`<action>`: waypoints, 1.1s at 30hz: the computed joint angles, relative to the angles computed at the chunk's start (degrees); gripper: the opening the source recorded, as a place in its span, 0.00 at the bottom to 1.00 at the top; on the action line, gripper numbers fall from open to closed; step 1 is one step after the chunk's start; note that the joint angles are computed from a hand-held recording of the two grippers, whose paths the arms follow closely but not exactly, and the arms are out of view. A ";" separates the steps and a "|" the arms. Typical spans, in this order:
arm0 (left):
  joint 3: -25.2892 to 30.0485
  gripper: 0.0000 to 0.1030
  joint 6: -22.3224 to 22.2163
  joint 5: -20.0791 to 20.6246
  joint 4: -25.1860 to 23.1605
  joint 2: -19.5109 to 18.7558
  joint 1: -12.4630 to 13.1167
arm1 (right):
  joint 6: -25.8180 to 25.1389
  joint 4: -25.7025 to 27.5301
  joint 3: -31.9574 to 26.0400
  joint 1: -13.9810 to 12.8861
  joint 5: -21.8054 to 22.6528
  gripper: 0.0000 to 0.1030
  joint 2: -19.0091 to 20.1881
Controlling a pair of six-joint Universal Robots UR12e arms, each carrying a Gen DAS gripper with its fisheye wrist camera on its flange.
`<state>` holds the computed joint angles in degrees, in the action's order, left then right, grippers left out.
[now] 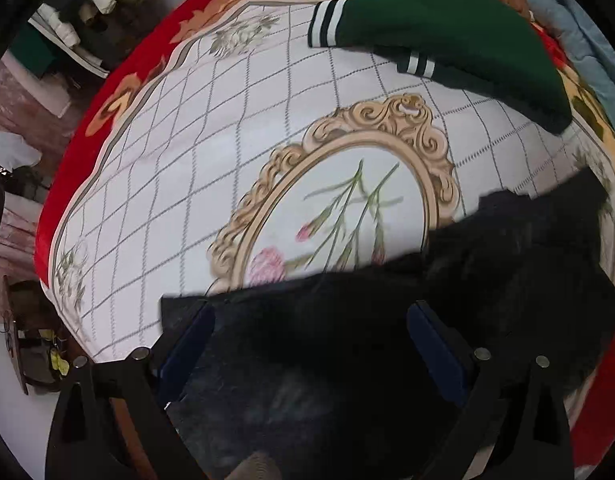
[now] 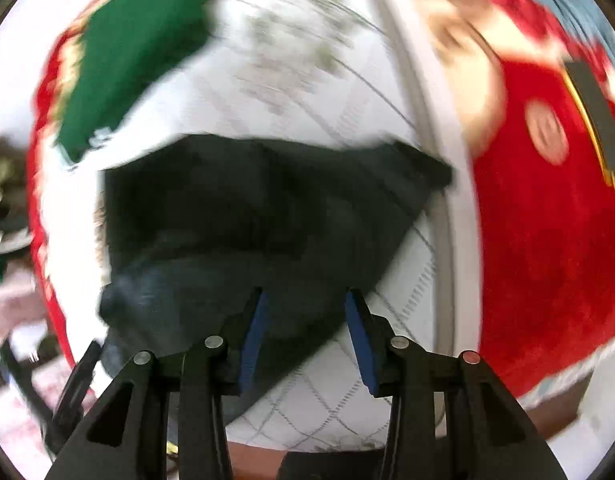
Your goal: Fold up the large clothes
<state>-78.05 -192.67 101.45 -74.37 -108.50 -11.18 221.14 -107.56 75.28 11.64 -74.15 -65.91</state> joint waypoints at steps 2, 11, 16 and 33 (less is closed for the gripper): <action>1.62 0.95 -2.01 0.13 -1.90 -2.11 -0.16 | -6.54 -2.69 -2.08 0.13 3.12 0.41 2.00; 1.75 0.98 -4.37 -3.93 -3.65 -3.74 1.72 | -14.51 13.79 -22.82 2.76 1.95 0.10 19.45; 0.38 0.97 -7.54 -4.18 -3.29 -0.97 3.03 | -18.24 22.01 -28.95 2.05 1.04 0.10 20.22; -5.79 0.97 -13.49 -0.87 -6.72 5.88 4.03 | -31.33 34.24 -38.43 7.08 -4.35 0.01 25.79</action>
<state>-83.84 -206.16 100.58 -81.09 -102.62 -7.15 189.81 -73.32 36.86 18.73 -78.50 -40.12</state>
